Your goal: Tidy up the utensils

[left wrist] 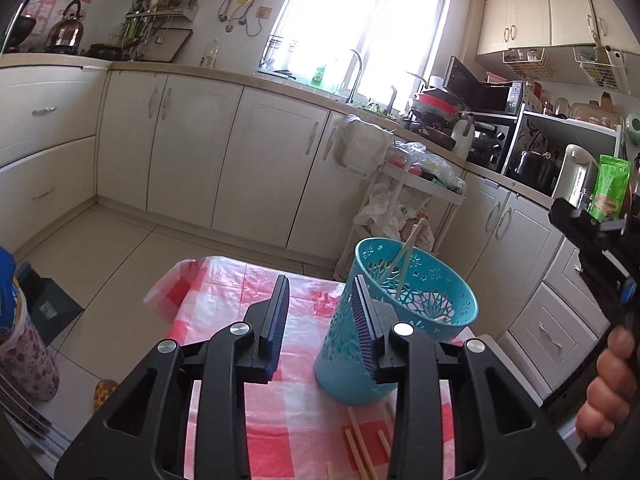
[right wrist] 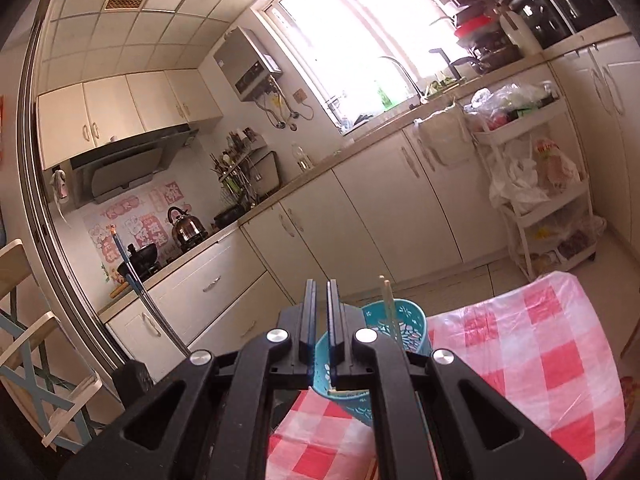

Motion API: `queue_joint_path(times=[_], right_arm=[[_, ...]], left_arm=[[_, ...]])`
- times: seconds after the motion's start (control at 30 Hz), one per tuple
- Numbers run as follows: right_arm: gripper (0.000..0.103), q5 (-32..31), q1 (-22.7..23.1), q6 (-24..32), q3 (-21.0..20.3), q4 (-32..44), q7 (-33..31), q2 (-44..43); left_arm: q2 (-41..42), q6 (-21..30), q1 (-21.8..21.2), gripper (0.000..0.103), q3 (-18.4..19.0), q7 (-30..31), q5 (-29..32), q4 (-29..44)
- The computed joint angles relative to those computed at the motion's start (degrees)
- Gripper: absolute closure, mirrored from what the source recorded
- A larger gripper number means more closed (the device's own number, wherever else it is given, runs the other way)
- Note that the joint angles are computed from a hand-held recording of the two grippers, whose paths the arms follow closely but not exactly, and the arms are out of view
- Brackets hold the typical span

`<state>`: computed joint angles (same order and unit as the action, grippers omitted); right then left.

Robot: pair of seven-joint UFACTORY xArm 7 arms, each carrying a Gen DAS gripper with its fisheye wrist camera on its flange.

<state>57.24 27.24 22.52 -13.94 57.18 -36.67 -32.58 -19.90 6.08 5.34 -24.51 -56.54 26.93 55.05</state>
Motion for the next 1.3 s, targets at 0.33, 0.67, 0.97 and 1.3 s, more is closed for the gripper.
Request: queue_joint_path(times=[0.33, 0.67, 0.97, 1.3], right_arm=[[0.075, -28.69, -22.59, 21.73, 7.26, -8.49, 29.51, 0.14], [0.075, -52.14, -29.86, 20.39, 14.54, -14.69, 43.5, -3.76], [0.074, -61.05, -30.21, 17.08, 15.39, -15.27, 42.03, 0.4], [0.097, -37.55, -17.44, 12.86, 5.55, -11.35, 29.96, -1.38]], left_arm=[[-3.78, -1.06, -3.6, 0.064, 4.42, 3.61, -7.29, -8.44], [-4.02, -6.62, -3.96, 0.06, 5.58, 6.16, -14.17, -13.96], [-2.54, -10.47, -3.25, 0.056, 4.87, 8.5, -18.9, -15.32], [-2.24, -12.19, -2.85, 0.055, 4.96, 10.98, -22.75, -16.63]])
